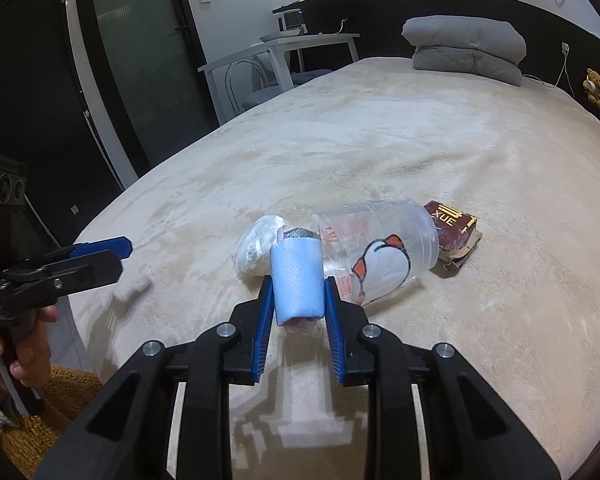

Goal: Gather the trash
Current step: 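Grasp the light blue cup with the right tool, then grasp the white tissue ball with the left tool while the right tool holds the blue cup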

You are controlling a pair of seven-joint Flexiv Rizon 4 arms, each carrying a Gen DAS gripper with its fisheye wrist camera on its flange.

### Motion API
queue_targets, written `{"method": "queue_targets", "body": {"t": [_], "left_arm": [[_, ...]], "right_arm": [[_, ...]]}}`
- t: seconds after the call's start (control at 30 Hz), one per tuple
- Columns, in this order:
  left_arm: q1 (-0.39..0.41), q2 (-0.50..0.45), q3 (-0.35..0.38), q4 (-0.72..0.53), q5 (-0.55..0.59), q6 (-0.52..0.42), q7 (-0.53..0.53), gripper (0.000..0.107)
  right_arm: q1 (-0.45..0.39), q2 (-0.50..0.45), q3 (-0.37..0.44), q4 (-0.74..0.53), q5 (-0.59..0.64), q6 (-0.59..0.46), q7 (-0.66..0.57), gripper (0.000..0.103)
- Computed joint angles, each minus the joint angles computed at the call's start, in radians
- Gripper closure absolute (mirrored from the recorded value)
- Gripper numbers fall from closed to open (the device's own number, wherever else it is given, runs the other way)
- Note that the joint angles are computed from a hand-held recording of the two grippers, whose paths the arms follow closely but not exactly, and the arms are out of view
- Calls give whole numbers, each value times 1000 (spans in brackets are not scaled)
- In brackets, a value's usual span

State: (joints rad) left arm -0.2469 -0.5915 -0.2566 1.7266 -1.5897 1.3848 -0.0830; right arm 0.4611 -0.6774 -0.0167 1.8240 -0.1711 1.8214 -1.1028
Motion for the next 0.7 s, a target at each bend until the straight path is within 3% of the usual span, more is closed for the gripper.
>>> {"method": "queue_targets", "body": {"t": [0.17, 0.33, 0.43, 0.7], "left_arm": [[-1, -51, -10, -48, 110, 21, -29, 25], [7, -116, -2, -98, 322, 20, -171, 25], [26, -138, -38, -115, 374, 36, -160, 25], [6, -228, 13, -222, 619, -1, -376, 26]], "right_arm": [[-7, 36, 11, 51, 7, 29, -13, 77], [-14, 85, 23, 122, 25, 69, -34, 77], [-13, 113, 21, 160, 41, 84, -47, 77], [-22, 172, 24, 236, 80, 108, -74, 77]]}}
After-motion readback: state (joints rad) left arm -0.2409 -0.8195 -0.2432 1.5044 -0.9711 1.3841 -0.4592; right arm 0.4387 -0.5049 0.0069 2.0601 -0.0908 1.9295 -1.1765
